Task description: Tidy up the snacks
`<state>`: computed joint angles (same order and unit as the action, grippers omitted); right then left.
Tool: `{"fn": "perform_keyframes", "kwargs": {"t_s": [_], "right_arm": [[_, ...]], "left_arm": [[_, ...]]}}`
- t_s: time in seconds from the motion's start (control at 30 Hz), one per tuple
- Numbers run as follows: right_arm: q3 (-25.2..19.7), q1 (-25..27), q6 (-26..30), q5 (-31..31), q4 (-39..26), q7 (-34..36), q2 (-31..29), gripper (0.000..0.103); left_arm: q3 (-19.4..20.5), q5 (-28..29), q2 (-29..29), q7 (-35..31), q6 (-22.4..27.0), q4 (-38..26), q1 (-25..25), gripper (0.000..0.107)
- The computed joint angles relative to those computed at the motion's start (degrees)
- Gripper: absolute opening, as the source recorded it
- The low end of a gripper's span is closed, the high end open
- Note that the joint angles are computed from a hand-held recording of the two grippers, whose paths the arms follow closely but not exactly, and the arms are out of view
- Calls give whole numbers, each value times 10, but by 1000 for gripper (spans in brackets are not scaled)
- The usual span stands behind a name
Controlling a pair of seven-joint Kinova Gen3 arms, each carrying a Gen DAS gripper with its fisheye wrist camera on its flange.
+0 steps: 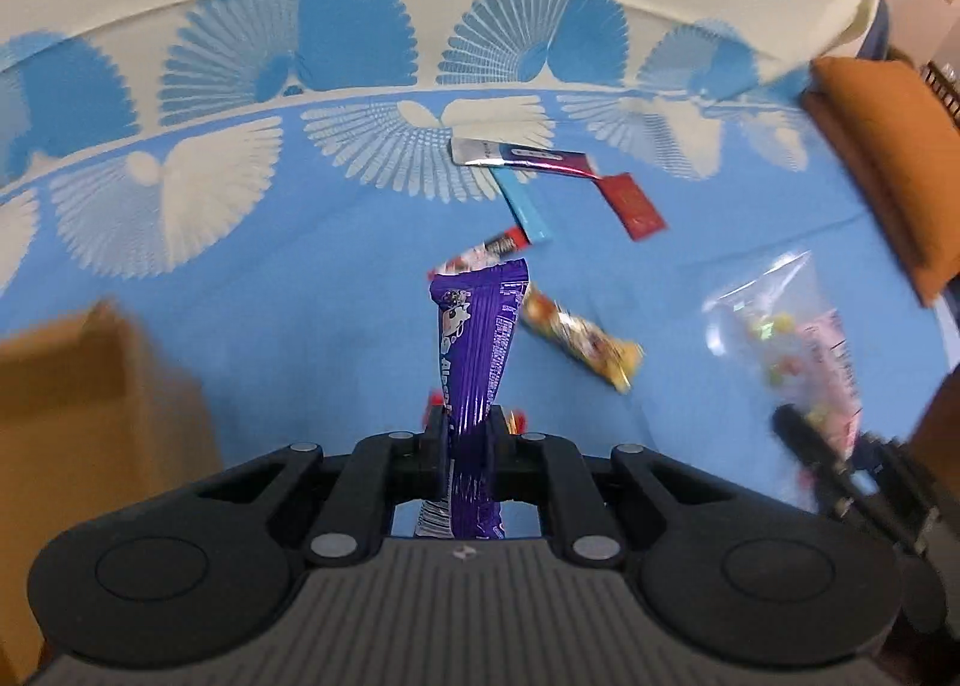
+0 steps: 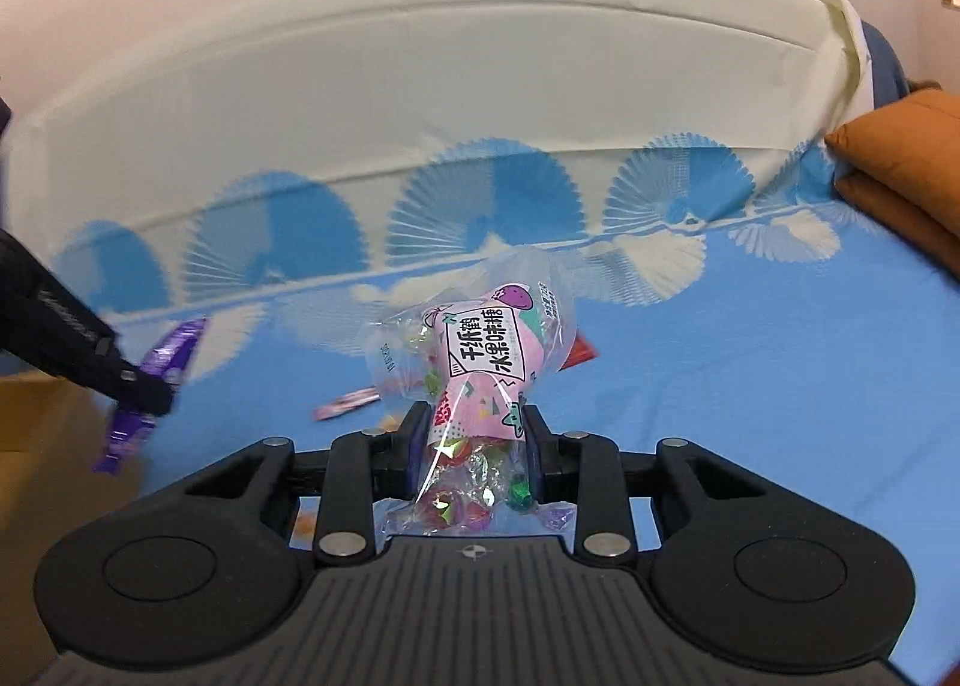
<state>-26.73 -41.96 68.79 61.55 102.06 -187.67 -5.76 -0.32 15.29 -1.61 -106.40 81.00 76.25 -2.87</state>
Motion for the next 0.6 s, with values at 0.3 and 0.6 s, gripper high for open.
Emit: {"fn": "perform_keyframes", "kwargs": {"t_s": [0.3, 0.6], "right_arm": [[-104, -143, 116, 8, -132, -10, 44, 34], [-105, -278, 149, 22, -266, 15, 137, 34]], "left_arm": [[-124, -3, -180, -91, 119, 19, -40, 12], [-277, -91, -247, -152, 208, -15, -38, 12]]}}
